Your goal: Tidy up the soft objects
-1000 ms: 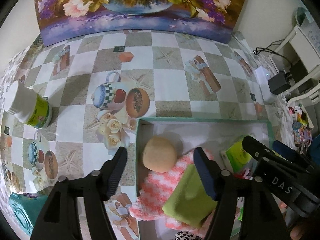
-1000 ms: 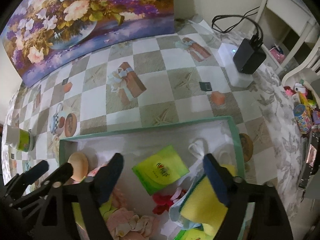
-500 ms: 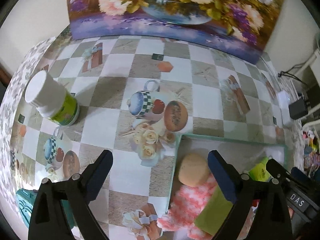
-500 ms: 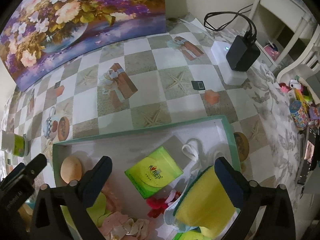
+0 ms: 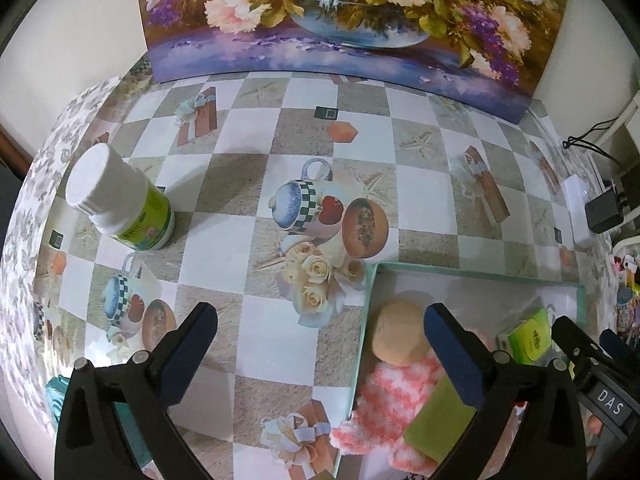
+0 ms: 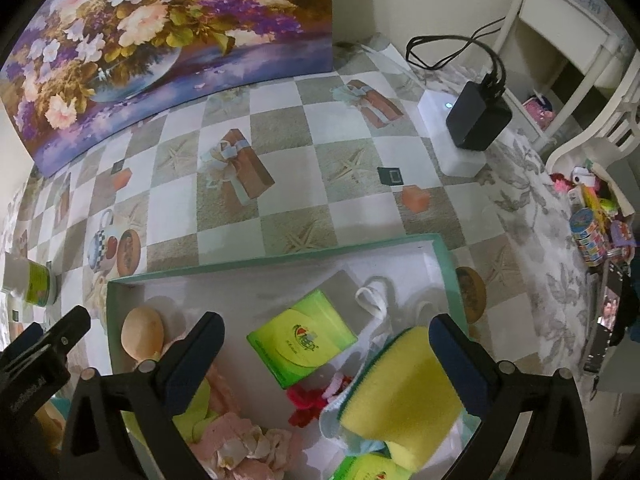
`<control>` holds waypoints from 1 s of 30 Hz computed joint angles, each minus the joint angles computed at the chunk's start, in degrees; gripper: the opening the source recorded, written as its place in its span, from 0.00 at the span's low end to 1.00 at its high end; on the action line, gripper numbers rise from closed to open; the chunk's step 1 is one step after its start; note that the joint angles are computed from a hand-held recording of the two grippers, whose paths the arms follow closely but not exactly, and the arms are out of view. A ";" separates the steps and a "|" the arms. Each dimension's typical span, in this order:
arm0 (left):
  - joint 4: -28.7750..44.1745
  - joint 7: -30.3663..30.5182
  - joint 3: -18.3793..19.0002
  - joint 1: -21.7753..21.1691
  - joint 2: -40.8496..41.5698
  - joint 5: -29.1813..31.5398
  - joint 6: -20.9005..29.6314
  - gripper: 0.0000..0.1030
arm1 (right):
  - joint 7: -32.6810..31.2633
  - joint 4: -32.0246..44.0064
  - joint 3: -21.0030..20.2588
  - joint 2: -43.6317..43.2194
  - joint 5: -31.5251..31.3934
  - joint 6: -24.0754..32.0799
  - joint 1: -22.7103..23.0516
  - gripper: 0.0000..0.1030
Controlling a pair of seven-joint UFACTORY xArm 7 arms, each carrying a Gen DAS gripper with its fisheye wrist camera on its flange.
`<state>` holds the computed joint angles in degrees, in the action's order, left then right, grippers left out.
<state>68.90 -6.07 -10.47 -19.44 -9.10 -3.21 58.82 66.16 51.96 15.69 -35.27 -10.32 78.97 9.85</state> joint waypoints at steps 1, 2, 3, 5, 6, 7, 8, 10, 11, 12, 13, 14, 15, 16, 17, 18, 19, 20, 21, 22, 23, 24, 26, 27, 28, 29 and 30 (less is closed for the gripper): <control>0.07 0.41 0.16 -0.03 -0.26 -0.47 0.31 1.00 | -0.06 0.33 0.16 -0.18 -0.07 0.74 0.07 1.00; 0.07 0.86 0.36 -0.01 -0.67 -0.98 0.64 1.00 | -0.08 0.53 0.28 -0.38 -0.14 1.31 0.11 1.00; 0.03 1.15 0.49 0.04 -1.05 -1.32 0.88 1.00 | 0.03 0.84 0.49 -0.68 -0.15 2.18 0.16 1.00; -0.04 1.86 0.77 0.18 -1.92 -2.01 1.72 1.00 | 0.59 1.31 0.94 -1.61 -0.03 4.02 0.21 1.00; -0.02 2.25 0.88 0.25 -2.22 -2.35 2.09 1.00 | 0.81 1.48 1.14 -1.99 0.02 4.70 0.25 1.00; -0.03 2.69 1.04 0.34 -2.63 -2.71 2.56 1.00 | 0.91 1.67 1.34 -2.41 0.12 5.52 0.35 1.00; -0.06 3.04 1.20 0.47 -3.09 -3.08 2.98 1.00 | 0.97 1.85 1.54 -2.79 0.28 6.40 0.48 1.00; -0.19 3.62 1.67 0.79 -4.14 -4.17 3.84 1.00 | 1.03 2.36 2.07 -3.63 0.47 8.77 0.72 1.00; -0.27 3.72 1.84 0.98 -4.54 -4.66 4.20 1.00 | 1.14 2.50 2.28 -4.06 0.54 9.67 0.77 1.00; -0.45 3.82 2.07 1.20 -5.07 -5.19 4.59 1.00 | 1.35 2.57 2.49 -4.69 0.72 10.68 0.86 1.00; -0.75 3.86 2.32 1.43 -5.74 -5.76 4.96 1.00 | 1.53 2.49 2.65 -5.42 0.95 11.42 0.98 1.00; -1.23 3.84 2.54 1.68 -6.53 -6.21 5.29 1.00 | 1.72 2.35 2.84 -6.20 1.24 12.02 1.13 1.00; -1.81 3.76 2.68 1.92 -7.33 -6.49 5.53 1.00 | 2.05 2.10 3.14 -7.11 1.69 12.55 1.34 1.00; -2.74 3.67 2.85 2.16 -8.44 -6.78 5.71 1.00 | 2.43 1.73 3.43 -8.09 2.23 12.95 1.59 1.00; -3.78 3.54 2.99 2.38 -9.59 -7.03 5.92 1.00 | 2.85 1.28 3.72 -9.03 2.85 13.12 1.83 1.00; -4.74 3.42 3.13 2.60 -10.63 -7.21 6.22 1.00 | 3.70 0.49 4.07 -10.41 3.93 13.14 2.19 1.00; -5.87 3.26 3.24 2.80 -11.85 -7.34 6.56 1.00 | 4.35 -0.07 4.35 -11.29 4.67 13.03 2.36 1.00; -7.20 3.33 3.33 2.92 -13.29 -7.39 6.76 1.00 | 5.35 -0.74 4.81 -12.29 5.62 12.83 2.55 1.00; -8.24 3.73 3.43 2.96 -14.44 -7.38 6.92 1.00 | 6.75 -1.75 5.34 -13.60 6.98 12.37 2.89 1.00; -9.36 4.21 3.45 2.94 -15.74 -7.29 7.16 1.00 | 7.42 -2.36 5.66 -14.20 7.77 11.87 3.15 1.00; -10.49 4.86 3.51 2.85 -17.08 -7.23 7.38 1.00 | 8.26 -3.10 6.15 -14.92 8.83 11.21 3.62 1.00; -11.41 5.39 3.55 2.80 -18.17 -7.20 7.54 1.00 | 8.79 -3.45 6.61 -15.21 9.46 10.92 3.98 1.00; -13.15 6.43 3.68 2.67 -20.26 -7.25 7.79 1.00 | 9.68 -3.61 7.91 -14.92 10.30 10.74 4.70 1.00; -13.91 6.88 3.76 2.65 -21.15 -7.27 7.90 1.00 | 10.10 -3.52 8.64 -14.58 10.47 10.85 5.08 1.00; -14.73 7.25 3.78 2.64 -22.06 -7.23 8.07 1.00 | 10.51 -3.50 9.36 -14.27 10.57 10.77 5.54 1.00; -15.66 7.66 3.81 2.60 -22.90 -7.24 8.20 1.00 | 10.94 -3.57 9.92 -14.06 10.65 10.56 5.99 1.00; -16.49 7.95 3.81 2.55 -23.64 -7.31 8.36 1.00 | 11.39 -3.67 10.29 -13.94 10.67 10.36 6.39 1.00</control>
<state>52.41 1.88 -6.66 -16.89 -32.75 -10.52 67.19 77.55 48.29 25.98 -49.21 0.35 89.33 16.24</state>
